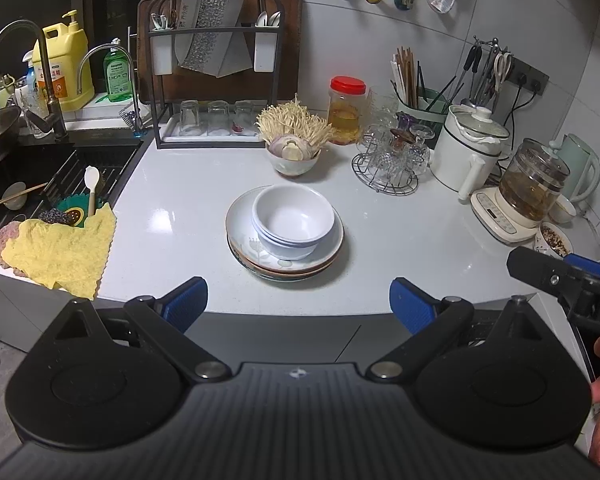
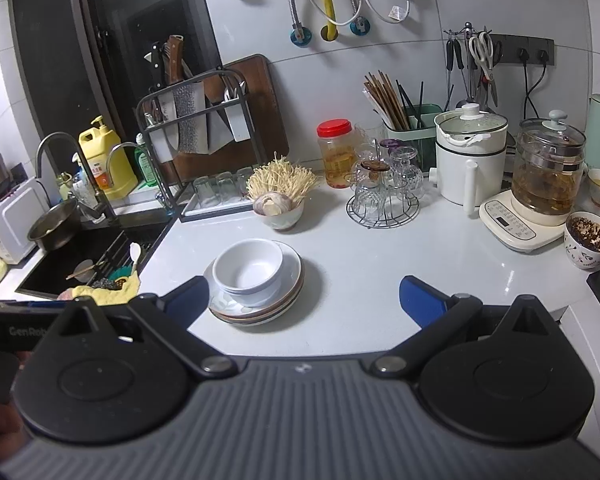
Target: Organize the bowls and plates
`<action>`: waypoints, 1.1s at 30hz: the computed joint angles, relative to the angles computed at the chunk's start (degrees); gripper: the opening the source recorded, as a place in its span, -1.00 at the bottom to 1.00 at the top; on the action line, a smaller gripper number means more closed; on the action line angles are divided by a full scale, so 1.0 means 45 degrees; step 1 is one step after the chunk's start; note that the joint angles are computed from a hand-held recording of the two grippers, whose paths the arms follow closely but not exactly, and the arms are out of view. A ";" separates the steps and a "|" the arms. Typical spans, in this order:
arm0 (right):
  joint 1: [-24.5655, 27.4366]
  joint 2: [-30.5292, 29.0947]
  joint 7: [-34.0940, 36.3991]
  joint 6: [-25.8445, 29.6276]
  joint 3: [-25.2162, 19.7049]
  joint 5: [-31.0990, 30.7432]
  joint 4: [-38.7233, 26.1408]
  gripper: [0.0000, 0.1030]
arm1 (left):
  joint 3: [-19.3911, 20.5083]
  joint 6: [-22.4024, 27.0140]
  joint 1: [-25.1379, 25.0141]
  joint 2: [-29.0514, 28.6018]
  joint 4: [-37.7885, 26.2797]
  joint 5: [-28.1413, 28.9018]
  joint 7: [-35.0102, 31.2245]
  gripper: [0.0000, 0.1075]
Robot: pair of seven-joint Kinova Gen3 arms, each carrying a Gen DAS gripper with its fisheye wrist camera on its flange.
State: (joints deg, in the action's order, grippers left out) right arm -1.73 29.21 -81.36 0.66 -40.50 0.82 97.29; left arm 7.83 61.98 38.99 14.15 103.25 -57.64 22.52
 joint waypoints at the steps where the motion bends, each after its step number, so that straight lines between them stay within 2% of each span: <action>1: 0.0046 0.0020 0.0006 0.0016 -0.0058 0.0012 -0.0008 1.00 | 0.0000 -0.0009 -0.0003 0.0010 -0.0003 -0.0004 -0.0001 0.85; 24: 0.0647 0.0303 0.0462 0.0198 -0.0817 -0.0032 -0.0146 1.00 | -0.0005 0.0177 0.0137 0.0135 -0.0180 -0.0205 0.0104 0.85; 33: 0.0653 0.0325 0.0747 0.0271 -0.0831 -0.0286 -0.0173 1.00 | -0.0014 0.0127 0.0184 0.0129 -0.0181 -0.0177 0.0133 0.85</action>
